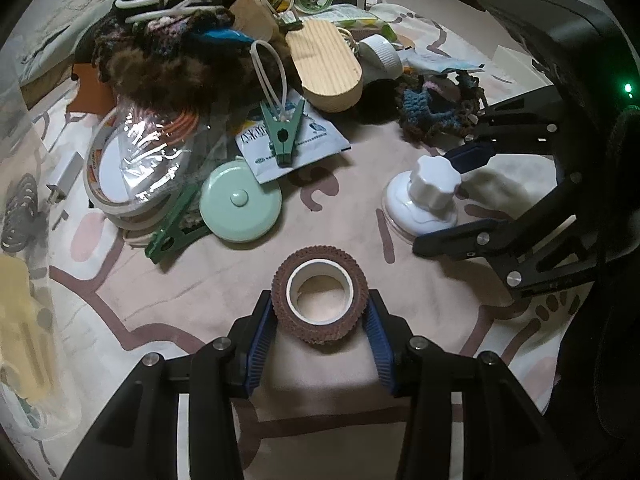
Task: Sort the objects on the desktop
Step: 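Grasp the brown tape roll with the left tool and lift both items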
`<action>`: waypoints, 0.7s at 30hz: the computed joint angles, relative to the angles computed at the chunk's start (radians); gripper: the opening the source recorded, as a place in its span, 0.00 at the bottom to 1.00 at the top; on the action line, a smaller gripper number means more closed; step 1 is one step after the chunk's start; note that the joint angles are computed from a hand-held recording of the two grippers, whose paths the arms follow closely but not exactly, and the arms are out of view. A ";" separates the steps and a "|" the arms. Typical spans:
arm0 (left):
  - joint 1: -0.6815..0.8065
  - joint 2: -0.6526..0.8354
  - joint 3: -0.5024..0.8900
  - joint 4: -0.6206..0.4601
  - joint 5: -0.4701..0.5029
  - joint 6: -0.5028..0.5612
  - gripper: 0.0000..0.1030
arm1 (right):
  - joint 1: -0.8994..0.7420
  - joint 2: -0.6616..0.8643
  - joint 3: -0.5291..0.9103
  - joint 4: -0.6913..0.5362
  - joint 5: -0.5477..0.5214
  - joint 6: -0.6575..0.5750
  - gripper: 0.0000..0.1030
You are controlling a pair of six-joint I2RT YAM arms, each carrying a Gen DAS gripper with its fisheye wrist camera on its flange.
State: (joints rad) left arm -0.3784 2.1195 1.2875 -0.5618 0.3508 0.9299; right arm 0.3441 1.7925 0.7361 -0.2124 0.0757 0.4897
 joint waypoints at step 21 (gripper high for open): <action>-0.025 -0.039 0.097 0.043 0.087 -0.153 0.43 | -0.021 -0.196 0.009 -0.099 0.119 0.032 0.51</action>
